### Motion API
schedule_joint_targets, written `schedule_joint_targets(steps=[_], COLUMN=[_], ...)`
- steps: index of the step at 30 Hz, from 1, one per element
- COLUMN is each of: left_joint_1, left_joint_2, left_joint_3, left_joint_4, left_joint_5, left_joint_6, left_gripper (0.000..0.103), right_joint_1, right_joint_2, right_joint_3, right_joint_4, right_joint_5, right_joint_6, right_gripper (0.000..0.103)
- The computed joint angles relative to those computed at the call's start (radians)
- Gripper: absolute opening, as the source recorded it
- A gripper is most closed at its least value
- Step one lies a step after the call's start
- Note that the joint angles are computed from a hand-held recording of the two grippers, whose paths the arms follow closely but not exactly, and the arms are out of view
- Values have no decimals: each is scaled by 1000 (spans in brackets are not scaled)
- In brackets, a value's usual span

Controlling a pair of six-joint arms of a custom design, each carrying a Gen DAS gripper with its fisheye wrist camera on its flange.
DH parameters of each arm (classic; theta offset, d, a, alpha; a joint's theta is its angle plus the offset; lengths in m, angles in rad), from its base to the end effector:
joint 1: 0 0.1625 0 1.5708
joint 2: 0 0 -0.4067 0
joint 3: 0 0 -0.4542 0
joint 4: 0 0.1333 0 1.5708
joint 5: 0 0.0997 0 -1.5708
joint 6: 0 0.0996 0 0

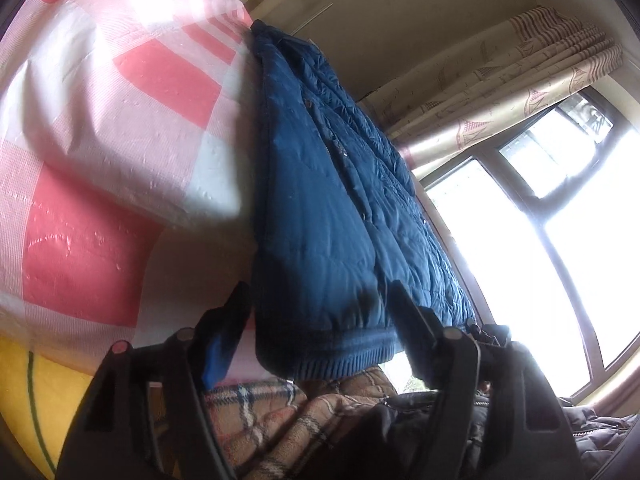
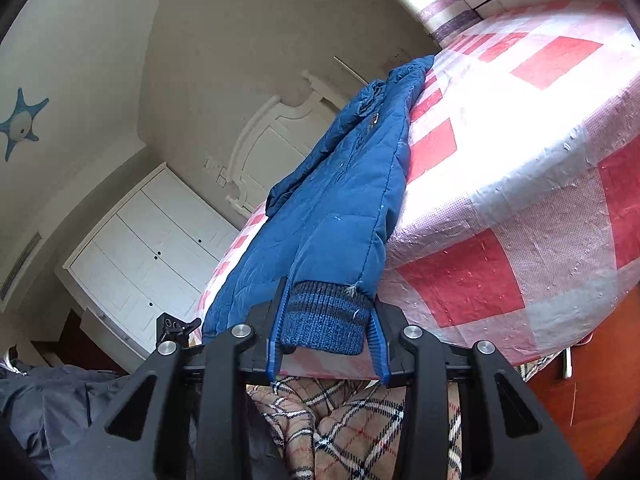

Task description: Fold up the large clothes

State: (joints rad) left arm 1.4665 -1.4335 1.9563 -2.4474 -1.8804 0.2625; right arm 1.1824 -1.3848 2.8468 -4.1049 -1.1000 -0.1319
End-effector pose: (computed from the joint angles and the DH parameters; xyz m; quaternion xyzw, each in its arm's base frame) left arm 0.0425 -0.5832 0.2841 -0.2041 -0.9514 0.1853 0.1376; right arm 0.0704 -0.2991 0.1558 -0.0112 0.8444 -0.5315 0.0660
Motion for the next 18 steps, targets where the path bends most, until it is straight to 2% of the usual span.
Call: schedule_joint_targets(steps=[2,4,5,7,9,10,11,12,15,18], left_joint_1=[4,8,7,-10,-8,-5,-1,-4,-49,-68], left_joint_2=[18,29,30,14,3,-3,-11,-25,-97,-160], left_joint_3=[-12,-24,-27,-9,1,5,11,24,84,114], left_joint_4=[-5,12,29,12,13,7,-1,-15,-79,-84], left_joint_5=[-19,-49,-62,-14,-10,-14,-23,-25,42,41], left_joint_6=[-7,-2,11,20,28,24,24,30,80,111], left_gripper=[81,75,62,58,42,36,23,17,13,13], right_joint_1=[2,1,-1,34,66,104,151,198,308,405], right_joint_2=[8,15,23,57,84,75,53,27,-5,-24], right_joint_3=[-3,-6,-5,-14,-11,-10,-10,-10,-10,7], right_joint_4=[-7,-14,-25,-81,-133,-133,-113,-87,-65,-47], right_joint_5=[-5,-1,0,-54,-74,-118,-182,-246,-360,-411], right_joint_6=[7,17,17,4,-36,-50,-66,-80,-100,-93], right_gripper=[38,38,38,35,24,21,20,19,17,17])
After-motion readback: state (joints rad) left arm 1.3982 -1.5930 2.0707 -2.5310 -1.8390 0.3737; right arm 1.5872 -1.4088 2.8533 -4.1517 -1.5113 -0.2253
